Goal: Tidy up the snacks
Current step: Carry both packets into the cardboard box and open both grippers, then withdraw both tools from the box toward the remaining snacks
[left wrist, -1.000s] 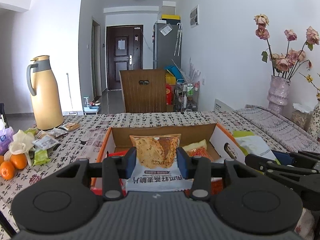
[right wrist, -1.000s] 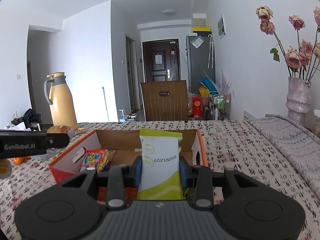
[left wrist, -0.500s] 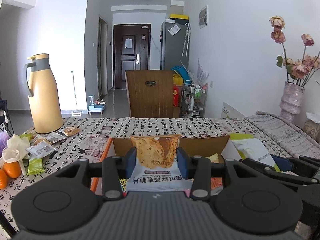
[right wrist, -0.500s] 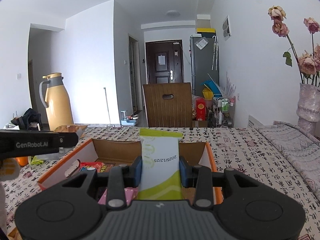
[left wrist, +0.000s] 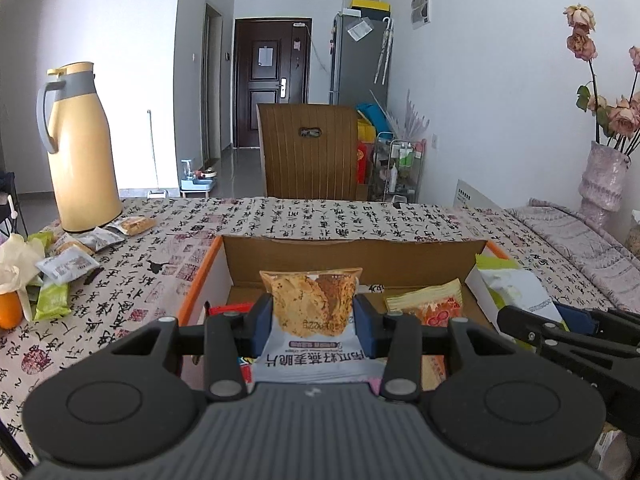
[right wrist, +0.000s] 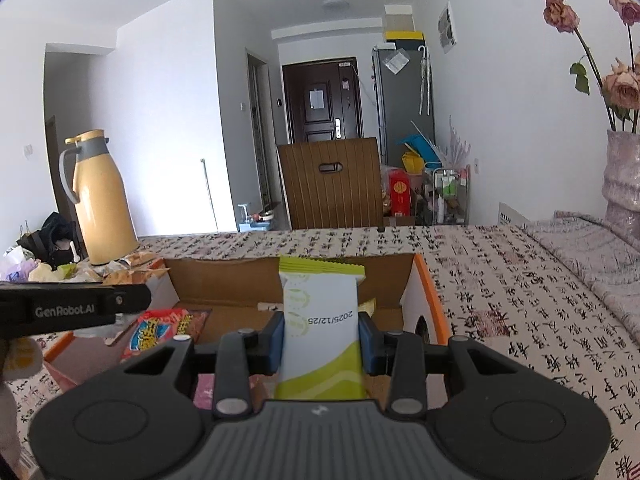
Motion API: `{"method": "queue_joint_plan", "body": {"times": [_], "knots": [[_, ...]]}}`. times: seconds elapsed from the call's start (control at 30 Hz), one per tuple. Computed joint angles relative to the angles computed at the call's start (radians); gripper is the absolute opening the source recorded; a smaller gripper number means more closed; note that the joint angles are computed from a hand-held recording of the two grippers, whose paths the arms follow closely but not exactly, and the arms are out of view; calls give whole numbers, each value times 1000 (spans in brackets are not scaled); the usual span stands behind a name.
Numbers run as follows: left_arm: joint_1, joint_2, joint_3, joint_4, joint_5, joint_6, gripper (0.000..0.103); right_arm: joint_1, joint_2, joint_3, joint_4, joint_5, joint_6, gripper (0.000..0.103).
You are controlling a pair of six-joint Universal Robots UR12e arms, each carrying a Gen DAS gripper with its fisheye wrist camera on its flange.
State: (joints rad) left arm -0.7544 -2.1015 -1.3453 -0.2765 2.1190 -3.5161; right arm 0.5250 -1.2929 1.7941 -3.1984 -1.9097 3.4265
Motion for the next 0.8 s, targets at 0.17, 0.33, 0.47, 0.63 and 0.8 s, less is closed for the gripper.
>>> {"method": "queue_joint_plan", "body": {"times": [0.17, 0.33, 0.47, 0.63, 0.8], "knots": [[0, 2, -7, 12, 2, -6, 47, -1, -2, 4, 3, 3, 7, 39], [-6, 0, -7, 31, 42, -18, 79, -3, -10, 15, -20, -8, 30, 55], [-10, -3, -6, 47, 71, -24, 93, -4, -10, 23, -48, -21, 40, 85], [-11, -5, -3, 46, 83, -28, 101, -4, -9, 22, -43, -18, 43, 102], [-12, -5, -2, 42, 93, -37, 103, -4, -10, 21, -38, -18, 42, 103]]}}
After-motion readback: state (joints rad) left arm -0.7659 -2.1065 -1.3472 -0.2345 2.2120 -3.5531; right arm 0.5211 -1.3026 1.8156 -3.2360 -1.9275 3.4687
